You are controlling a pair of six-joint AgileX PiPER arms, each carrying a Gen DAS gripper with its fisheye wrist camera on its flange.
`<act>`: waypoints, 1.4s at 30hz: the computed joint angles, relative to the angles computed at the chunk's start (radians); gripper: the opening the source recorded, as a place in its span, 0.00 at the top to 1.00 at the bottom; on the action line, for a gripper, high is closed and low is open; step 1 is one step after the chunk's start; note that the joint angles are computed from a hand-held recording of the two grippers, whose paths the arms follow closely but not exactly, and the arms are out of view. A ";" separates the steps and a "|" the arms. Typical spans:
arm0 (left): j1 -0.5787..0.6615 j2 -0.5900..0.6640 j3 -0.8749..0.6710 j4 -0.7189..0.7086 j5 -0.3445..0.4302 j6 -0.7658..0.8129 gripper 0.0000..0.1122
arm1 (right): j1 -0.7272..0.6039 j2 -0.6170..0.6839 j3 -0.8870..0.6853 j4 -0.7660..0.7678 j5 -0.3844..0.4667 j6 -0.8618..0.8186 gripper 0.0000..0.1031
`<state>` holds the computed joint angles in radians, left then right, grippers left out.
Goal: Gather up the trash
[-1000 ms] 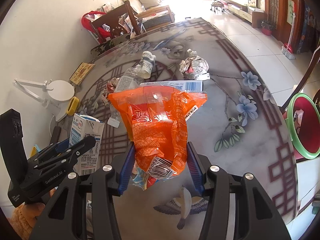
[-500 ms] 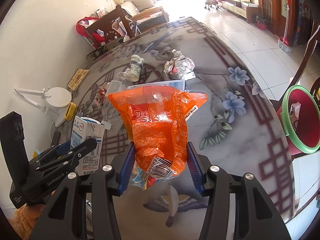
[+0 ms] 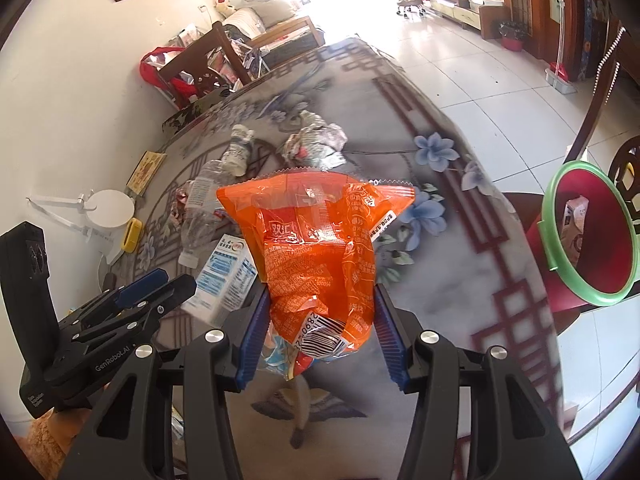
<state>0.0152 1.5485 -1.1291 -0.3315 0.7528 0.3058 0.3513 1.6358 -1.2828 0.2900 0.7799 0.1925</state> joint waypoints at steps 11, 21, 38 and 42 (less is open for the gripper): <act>-0.082 0.045 0.036 0.276 -0.095 -0.270 0.37 | -0.160 -0.023 0.019 0.099 0.053 -0.197 0.52; -0.041 0.264 -0.020 0.399 -0.098 -0.321 0.32 | -0.210 -0.006 0.022 0.146 0.074 -0.271 0.52; -0.140 0.113 -0.099 0.176 -0.040 -0.220 0.53 | -0.208 0.009 0.011 0.171 0.070 -0.283 0.52; -0.201 0.096 -0.140 0.165 -0.018 -0.253 0.53 | -0.215 0.017 -0.002 0.183 0.079 -0.303 0.52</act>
<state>-0.1862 1.6449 -1.2688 -0.1666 0.7346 0.0524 0.1361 1.6531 -1.2846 0.4725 0.8584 -0.1107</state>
